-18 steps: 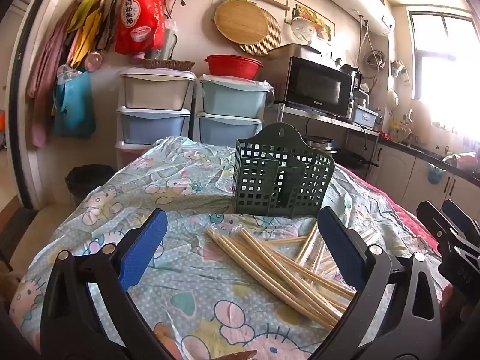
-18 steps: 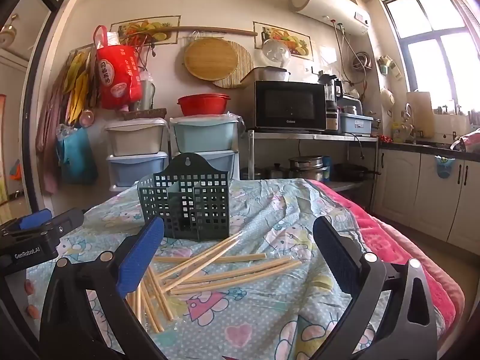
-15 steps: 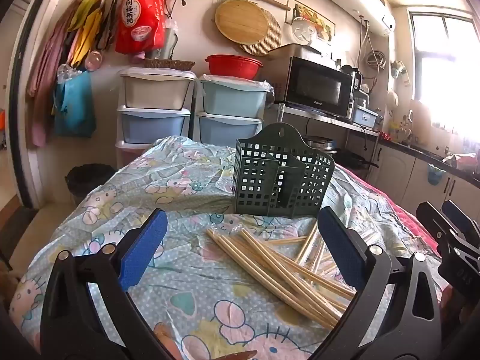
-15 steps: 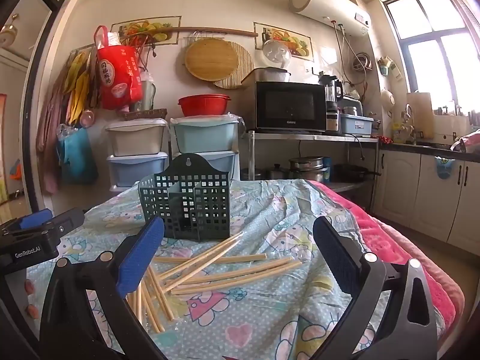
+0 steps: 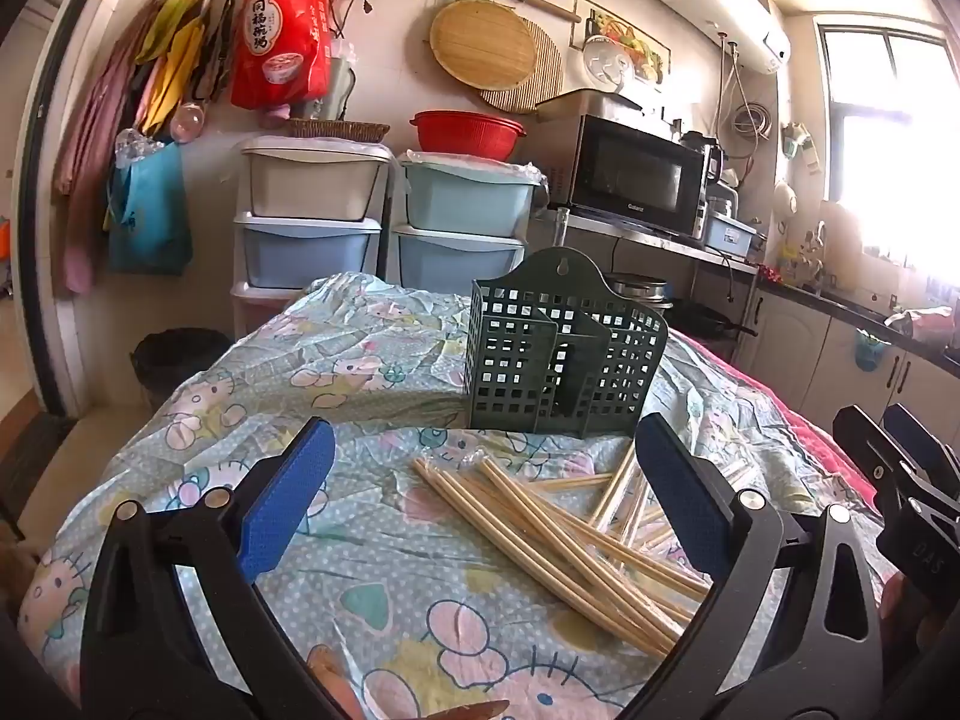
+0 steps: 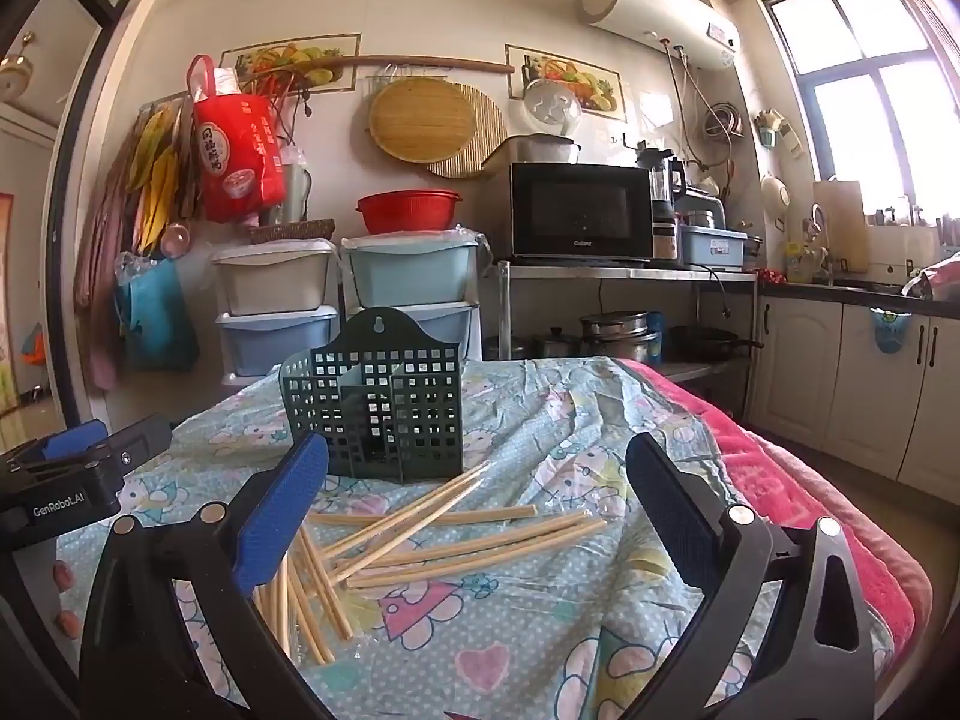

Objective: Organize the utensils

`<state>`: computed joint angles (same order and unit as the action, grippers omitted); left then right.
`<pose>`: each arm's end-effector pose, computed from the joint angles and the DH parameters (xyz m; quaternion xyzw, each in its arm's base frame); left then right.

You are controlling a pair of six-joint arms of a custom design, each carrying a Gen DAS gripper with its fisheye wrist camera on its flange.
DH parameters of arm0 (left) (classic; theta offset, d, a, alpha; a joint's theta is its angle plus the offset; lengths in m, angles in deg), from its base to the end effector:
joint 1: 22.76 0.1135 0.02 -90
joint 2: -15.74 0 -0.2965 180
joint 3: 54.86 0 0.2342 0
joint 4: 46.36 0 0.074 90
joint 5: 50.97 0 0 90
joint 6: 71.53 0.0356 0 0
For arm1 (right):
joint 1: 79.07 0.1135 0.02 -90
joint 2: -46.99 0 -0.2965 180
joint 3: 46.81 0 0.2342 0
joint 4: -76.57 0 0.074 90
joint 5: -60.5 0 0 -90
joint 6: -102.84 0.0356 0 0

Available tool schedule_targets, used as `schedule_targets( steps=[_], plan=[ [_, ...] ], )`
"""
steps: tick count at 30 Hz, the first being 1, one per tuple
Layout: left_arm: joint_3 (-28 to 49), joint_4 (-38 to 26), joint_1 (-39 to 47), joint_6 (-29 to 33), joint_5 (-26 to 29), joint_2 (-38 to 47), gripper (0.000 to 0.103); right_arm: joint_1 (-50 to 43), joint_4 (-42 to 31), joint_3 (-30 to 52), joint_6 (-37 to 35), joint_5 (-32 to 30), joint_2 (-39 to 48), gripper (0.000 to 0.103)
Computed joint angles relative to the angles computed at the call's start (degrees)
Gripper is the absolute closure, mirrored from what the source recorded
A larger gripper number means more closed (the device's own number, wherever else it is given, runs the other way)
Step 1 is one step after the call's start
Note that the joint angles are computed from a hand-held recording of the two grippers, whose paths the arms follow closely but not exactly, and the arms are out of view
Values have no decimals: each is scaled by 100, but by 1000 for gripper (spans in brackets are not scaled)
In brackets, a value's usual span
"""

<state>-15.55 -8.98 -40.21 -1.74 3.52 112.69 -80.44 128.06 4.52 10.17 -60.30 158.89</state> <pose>0.2713 -0.0636 0.1743 -0.1931 0.7769 0.0611 0.5961 0.3493 0.0099 0.1681 -0.1806 0.7315 0.1799 0.6324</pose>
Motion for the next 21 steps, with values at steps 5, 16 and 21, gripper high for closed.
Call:
schedule_targets(
  steps=[5,16,21],
  plan=[
    [0,27,-1,11,-17,19,10,4,-10,-17,-12,23,-24,6],
    [-6,78,0,26,-26,48,10,80,-18,13,-33,59,31,6],
    [-11,90,-7,29,-43,47,10,97,66,-40,-30,88,30,6]
  ],
)
